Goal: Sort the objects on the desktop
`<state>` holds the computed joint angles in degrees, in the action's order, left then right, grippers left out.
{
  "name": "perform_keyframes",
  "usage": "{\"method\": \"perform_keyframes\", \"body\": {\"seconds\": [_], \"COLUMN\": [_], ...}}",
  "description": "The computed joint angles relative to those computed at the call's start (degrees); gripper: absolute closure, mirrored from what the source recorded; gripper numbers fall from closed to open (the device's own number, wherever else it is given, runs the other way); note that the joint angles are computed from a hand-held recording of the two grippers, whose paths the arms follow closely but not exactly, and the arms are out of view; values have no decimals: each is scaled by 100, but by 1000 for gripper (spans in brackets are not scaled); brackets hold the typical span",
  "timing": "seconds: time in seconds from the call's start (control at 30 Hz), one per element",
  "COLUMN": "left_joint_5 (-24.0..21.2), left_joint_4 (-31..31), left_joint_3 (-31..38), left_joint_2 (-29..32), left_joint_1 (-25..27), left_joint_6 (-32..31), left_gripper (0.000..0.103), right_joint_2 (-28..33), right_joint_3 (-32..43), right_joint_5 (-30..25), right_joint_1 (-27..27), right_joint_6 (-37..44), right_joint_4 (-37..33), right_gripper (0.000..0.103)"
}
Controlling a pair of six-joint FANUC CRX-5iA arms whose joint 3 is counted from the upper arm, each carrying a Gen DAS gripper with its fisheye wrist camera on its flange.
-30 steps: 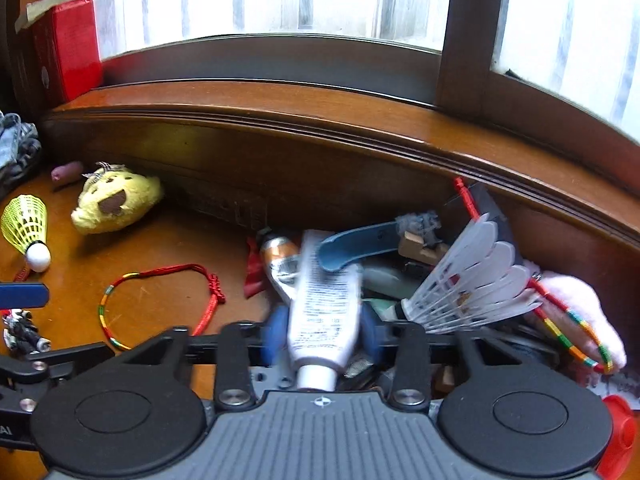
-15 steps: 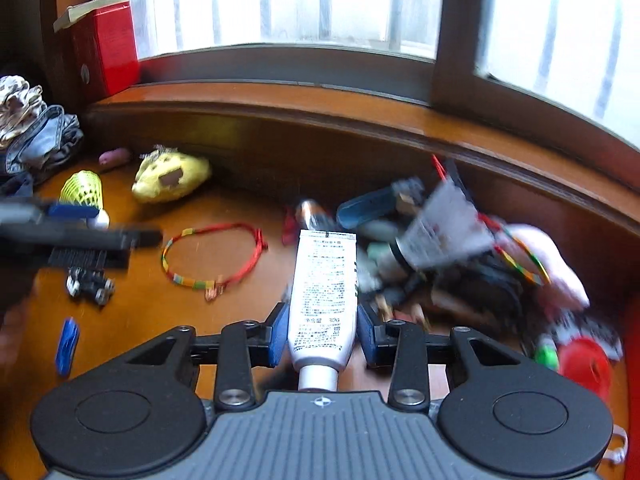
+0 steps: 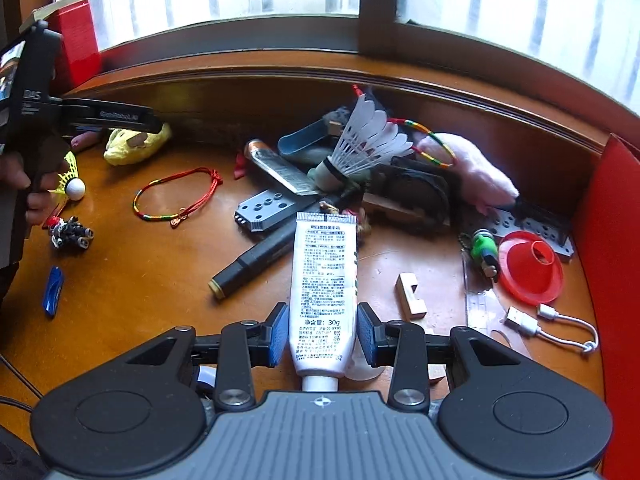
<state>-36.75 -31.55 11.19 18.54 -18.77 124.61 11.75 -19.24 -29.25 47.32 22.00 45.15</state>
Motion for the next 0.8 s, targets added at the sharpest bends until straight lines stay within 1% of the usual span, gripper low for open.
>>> {"method": "perform_keyframes", "body": {"seconds": [0.07, 0.17, 0.2, 0.43, 0.63, 0.73, 0.8], "left_joint_5": [242, 695, 752, 1064, 1440, 1432, 1429], "left_joint_4": [337, 1131, 1281, 1752, 2736, 2564, 2567], "left_joint_3": [-313, -874, -985, -1483, -1681, -1568, -1554], "left_joint_2": [-165, -399, -443, -701, -626, -569, -553], "left_joint_1": [60, 168, 158, 101, 64, -64, -79], "left_joint_6": [-356, -1227, -1405, -1919, -2905, -2844, -2816], "left_gripper": [5, 5, 5, 5, 5, 5, 5], "right_joint_2": [-1, 14, 26, 38, 21, 8, 3], "right_joint_3": [-14, -15, -13, 2, -52, -107, -108], "right_joint_5": [-3, -15, -14, -79, -108, -92, 5], "right_joint_1": [1, 13, 13, 56, 60, 42, -3], "right_joint_6": [-76, -129, -146, -172, -334, -477, -458], "right_joint_4": [4, -27, -3, 73, 177, 343, 533], "right_gripper": [64, 64, 64, 63, 62, 62, 62]}}
